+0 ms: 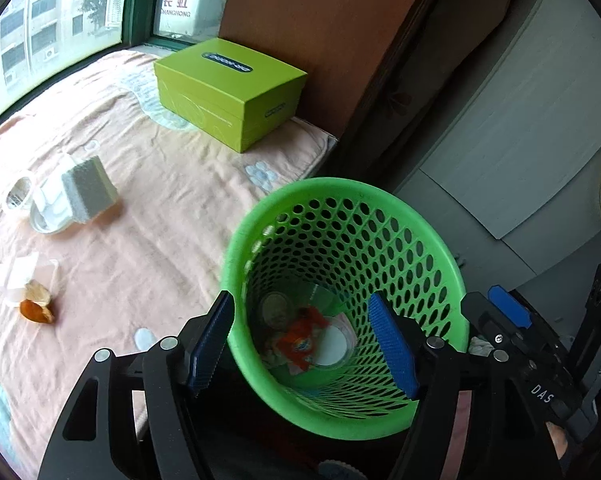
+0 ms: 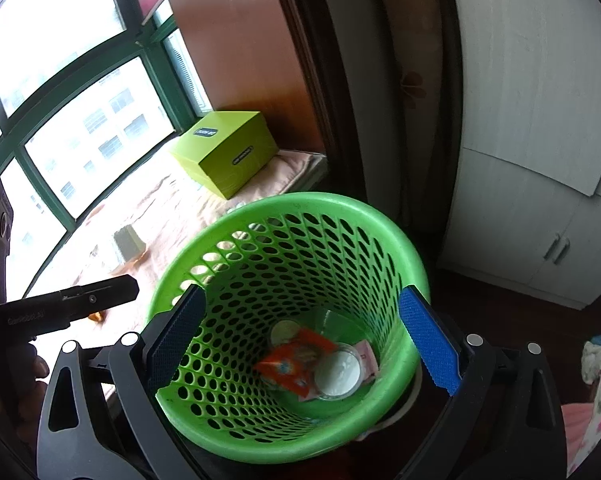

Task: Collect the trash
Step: 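Open the left tool to drop the red wrapper into the basket, then grasp the clear plastic clamshell box with the left tool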

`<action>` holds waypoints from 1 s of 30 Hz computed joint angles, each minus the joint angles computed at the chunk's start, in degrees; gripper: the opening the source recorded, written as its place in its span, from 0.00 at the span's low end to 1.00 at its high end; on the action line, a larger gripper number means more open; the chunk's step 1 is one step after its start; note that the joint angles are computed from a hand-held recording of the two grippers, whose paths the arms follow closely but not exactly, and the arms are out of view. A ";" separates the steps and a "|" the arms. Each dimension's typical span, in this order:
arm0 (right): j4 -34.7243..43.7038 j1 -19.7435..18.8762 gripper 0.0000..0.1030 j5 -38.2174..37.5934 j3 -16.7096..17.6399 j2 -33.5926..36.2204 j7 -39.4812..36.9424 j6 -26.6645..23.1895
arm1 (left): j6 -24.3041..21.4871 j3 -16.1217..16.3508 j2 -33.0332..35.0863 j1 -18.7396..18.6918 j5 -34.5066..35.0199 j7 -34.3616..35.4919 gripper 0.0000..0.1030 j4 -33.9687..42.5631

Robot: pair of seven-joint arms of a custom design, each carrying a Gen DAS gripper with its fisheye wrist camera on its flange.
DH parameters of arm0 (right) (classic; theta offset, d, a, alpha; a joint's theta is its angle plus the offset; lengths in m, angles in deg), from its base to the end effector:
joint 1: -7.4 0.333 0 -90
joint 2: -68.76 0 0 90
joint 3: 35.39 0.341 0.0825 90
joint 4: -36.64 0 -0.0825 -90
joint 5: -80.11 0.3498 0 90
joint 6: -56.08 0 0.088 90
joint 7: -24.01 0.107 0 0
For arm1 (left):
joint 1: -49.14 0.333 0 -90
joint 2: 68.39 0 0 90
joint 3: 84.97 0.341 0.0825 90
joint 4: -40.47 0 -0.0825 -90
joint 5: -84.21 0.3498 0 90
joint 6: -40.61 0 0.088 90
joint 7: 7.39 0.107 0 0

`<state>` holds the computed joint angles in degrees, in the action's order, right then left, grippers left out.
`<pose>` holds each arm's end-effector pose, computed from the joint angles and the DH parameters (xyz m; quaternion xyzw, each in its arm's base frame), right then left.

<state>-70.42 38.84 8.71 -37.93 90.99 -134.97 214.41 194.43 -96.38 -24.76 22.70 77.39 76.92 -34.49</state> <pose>0.5385 0.3464 0.3862 -0.5265 0.7480 -0.2336 0.3297 0.6436 -0.4310 0.3977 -0.5339 0.7821 -0.3198 0.0306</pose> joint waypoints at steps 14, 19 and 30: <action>7.66 1.66 0.93 5.19 -0.79 4.90 -8.95 3.36 | 4.54 9.59 -4.44 0.04 7.33 -12.41 0.65 -8.85; 11.24 2.69 0.93 9.49 -1.42 7.36 -14.30 4.34 | 4.44 12.78 -4.43 1.12 10.23 -18.09 0.65 -10.35; 19.81 4.72 0.93 22.66 -1.81 13.68 -29.52 4.95 | -1.17 15.24 1.67 4.77 16.97 -24.22 0.82 -2.94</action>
<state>-50.61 43.56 31.37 -39.74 104.67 -164.49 219.36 193.26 -81.15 -23.09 27.47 94.35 52.70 -37.43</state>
